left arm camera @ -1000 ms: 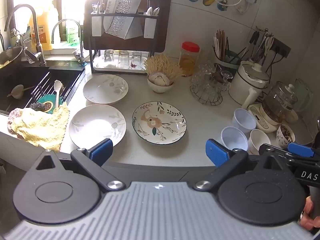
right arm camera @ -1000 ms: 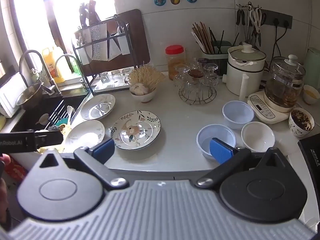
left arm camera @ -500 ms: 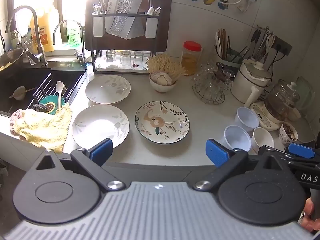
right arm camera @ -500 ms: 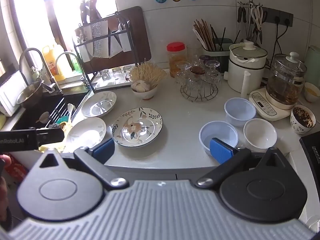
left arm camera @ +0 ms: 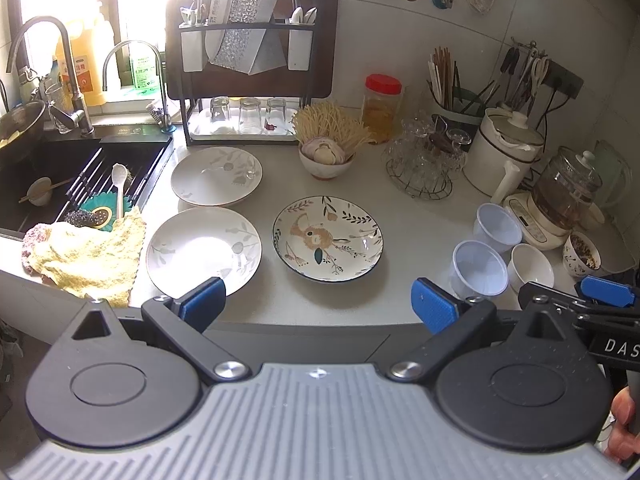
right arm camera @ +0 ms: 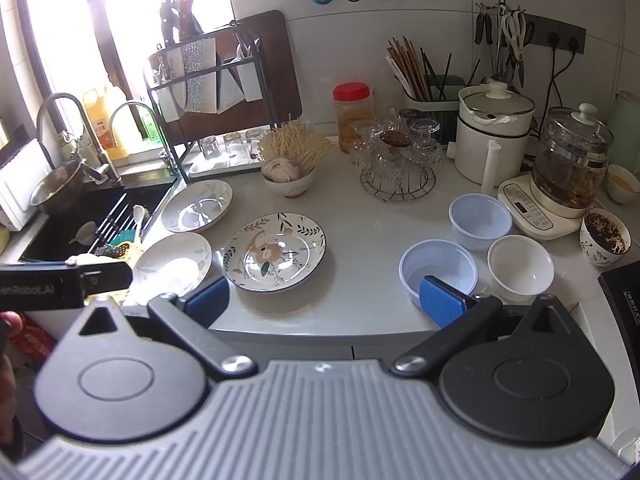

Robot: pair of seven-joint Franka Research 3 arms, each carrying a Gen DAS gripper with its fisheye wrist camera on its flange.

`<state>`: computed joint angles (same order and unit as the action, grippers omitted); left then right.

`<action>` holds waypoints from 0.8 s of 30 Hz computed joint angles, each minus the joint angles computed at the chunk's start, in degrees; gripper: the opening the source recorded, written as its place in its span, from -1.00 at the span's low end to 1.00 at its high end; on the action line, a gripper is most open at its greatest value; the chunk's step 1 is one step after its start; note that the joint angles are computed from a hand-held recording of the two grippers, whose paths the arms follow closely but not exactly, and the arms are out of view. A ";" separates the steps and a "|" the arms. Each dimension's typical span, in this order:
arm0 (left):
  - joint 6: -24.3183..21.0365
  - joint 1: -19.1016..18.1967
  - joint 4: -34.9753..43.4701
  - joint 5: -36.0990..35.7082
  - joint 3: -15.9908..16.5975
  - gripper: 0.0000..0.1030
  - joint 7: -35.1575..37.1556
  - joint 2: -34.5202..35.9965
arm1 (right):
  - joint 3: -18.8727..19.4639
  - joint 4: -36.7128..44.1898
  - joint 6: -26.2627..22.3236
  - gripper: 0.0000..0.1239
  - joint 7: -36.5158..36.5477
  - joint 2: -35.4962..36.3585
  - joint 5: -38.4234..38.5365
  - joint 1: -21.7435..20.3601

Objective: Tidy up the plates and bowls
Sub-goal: 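Move both grippers toward the white leaf-pattern plate beside the floral plate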

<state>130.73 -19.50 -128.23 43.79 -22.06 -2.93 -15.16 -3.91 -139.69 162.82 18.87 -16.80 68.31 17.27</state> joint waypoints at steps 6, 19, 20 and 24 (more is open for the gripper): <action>0.47 0.06 -0.32 -0.40 0.22 0.95 0.33 -0.08 | 0.37 -0.43 1.67 0.66 -0.07 -0.14 0.31 0.30; 0.43 0.06 -0.31 -0.77 0.58 0.96 2.24 0.24 | -0.09 -0.13 0.18 0.66 0.62 0.11 -0.39 0.29; 0.60 0.09 -0.35 -0.84 0.63 0.96 2.40 0.23 | -0.09 -0.13 0.22 0.66 0.40 0.08 -0.23 0.29; 1.08 0.24 -0.56 -0.99 0.69 0.95 2.66 0.08 | 0.01 -0.07 0.39 0.66 0.02 0.01 0.12 0.22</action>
